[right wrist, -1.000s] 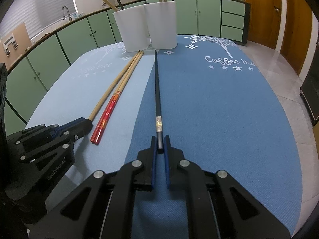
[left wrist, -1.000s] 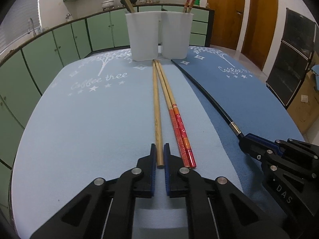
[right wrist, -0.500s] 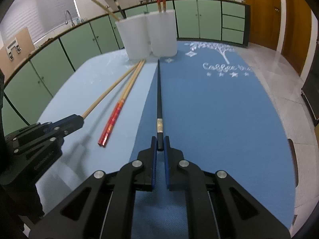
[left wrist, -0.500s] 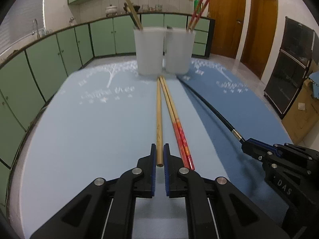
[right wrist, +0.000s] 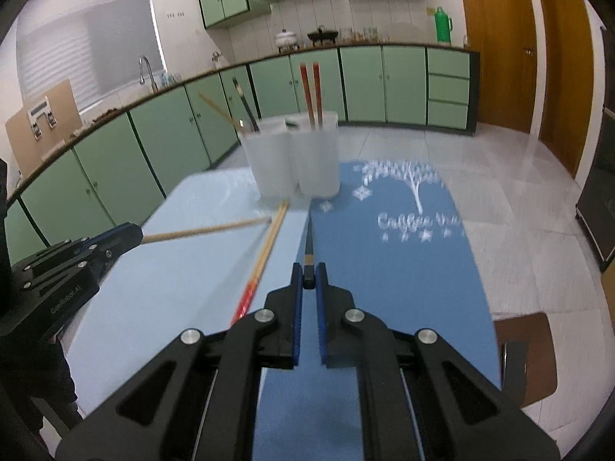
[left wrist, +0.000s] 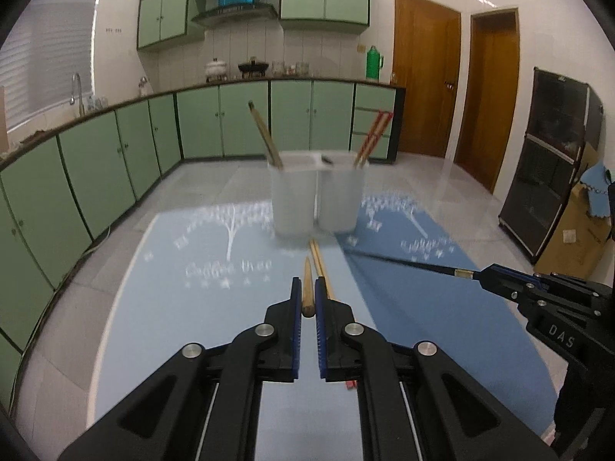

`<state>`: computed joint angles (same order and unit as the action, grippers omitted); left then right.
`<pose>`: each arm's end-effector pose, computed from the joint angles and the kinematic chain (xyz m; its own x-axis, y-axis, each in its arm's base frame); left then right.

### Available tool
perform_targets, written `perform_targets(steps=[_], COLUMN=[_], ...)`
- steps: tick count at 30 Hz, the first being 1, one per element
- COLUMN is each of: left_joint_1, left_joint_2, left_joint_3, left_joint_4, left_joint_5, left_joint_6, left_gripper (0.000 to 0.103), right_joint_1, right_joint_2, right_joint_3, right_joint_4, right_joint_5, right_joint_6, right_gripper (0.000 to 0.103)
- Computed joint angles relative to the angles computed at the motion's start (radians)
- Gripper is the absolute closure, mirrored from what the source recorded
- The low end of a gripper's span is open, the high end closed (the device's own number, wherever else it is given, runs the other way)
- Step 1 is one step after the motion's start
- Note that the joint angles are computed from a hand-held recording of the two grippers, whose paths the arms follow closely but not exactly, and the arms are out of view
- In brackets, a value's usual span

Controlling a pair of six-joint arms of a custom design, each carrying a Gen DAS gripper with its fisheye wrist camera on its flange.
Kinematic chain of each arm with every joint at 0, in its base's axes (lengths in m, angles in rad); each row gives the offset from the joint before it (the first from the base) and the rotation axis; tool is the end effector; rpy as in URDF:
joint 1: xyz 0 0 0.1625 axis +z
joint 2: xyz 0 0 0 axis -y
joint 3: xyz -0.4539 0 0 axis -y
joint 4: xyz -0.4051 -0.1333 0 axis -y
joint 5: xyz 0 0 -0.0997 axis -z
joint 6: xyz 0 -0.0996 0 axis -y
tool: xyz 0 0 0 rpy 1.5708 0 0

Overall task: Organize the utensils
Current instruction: 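Lift both chopsticks and drop them into the white holder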

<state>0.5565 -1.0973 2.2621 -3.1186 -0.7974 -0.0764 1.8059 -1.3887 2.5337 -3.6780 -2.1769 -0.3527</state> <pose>-0.3056 -0.4290 0.1654 -0.6580 0.4309 -0.6175 0.7395 0.5244 -0.4221 0.1615 -0.3456 0.2750 -0.8062 0.0548 0.5891 -0.4387 0.6126 -0.6574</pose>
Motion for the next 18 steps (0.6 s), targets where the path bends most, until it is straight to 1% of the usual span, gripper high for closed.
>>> perform_targets(steps=[8,11,14,18], left_joint_1=[-0.003,0.003,0.007,0.017], left_joint_2=[-0.007,-0.004,0.002,0.012], left_joint_3=[-0.05,-0.073,-0.102,-0.15], left_joint_4=[-0.034,-0.04,-0.041,-0.036], left_joint_5=[-0.013,-0.024,-0.04,-0.073], left_joint_6=[0.058,0.083,0.112,0.15], left_gripper=[0.097,0.097,0.097,0.097], right_joint_1=[0.048,0.064,0.072,0.083], right_joint_2=[-0.051,-0.065,-0.084,-0.102], right_joint_3=[-0.068,-0.104,-0.139,-0.211], right_joint_4=[0.074,0.106,0.153,0.262], right_joint_5=[0.013,0.021,0.038,0.045], right_joint_6=[-0.01,-0.03,-0.034,-0.029], right_gripper=[0.097,0.097,0.097,0.097])
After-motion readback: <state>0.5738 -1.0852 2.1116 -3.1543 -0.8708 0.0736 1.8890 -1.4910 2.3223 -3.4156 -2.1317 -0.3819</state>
